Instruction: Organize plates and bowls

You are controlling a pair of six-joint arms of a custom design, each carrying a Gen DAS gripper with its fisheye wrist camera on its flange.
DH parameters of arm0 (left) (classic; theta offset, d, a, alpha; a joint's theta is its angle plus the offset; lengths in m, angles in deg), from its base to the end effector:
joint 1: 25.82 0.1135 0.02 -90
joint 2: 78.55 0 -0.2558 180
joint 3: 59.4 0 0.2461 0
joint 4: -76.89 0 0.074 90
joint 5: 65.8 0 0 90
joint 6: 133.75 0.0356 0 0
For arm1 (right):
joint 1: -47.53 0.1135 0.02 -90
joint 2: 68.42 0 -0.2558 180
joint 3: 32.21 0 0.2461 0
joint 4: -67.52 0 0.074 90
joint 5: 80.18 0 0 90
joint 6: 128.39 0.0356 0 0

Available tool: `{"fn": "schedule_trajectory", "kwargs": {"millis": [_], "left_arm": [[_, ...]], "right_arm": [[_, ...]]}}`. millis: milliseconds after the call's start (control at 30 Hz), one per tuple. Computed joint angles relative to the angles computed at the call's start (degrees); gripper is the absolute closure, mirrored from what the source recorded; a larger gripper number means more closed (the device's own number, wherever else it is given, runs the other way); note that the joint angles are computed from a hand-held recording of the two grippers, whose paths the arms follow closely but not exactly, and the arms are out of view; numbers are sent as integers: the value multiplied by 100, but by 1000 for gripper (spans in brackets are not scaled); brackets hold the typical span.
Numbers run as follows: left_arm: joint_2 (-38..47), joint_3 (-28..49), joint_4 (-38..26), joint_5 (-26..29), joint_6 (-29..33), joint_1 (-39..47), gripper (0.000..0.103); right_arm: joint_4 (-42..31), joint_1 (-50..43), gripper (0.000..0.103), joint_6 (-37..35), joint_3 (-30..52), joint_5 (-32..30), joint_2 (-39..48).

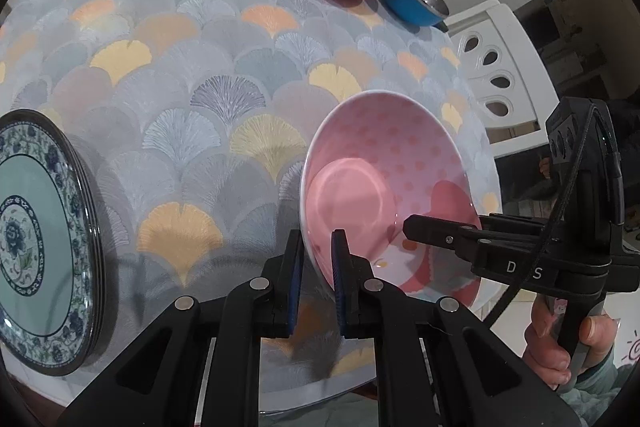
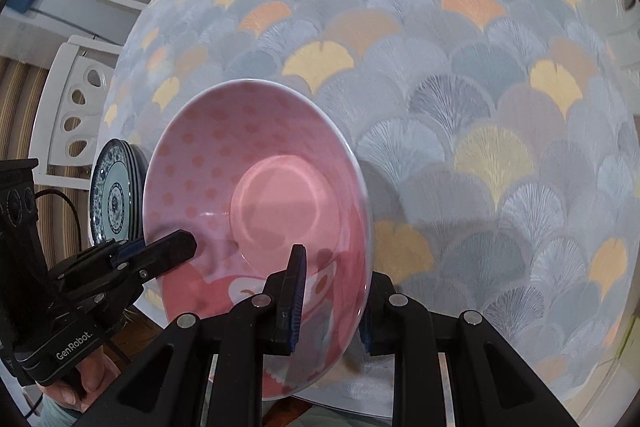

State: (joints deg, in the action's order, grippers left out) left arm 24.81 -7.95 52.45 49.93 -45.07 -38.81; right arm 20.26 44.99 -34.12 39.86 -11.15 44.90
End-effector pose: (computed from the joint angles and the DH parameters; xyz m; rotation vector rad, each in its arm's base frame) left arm 0.2459 -0.0726 0.0656 0.3714 2.8597 -0.6962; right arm 0.3093 -0.0010 0.0789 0.1749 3.0643 0.5686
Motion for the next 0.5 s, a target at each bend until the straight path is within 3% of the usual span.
{"fn": "schedule_trajectory", "kwargs": {"millis": [233, 500], "left_arm": [[-202, -22, -101, -105, 124, 120, 93], [-997, 292, -679, -102, 532, 614, 92]], "right_arm": [[-40, -183, 81, -64, -58, -117, -110], [-502, -675, 81, -265, 151, -362, -544]]}}
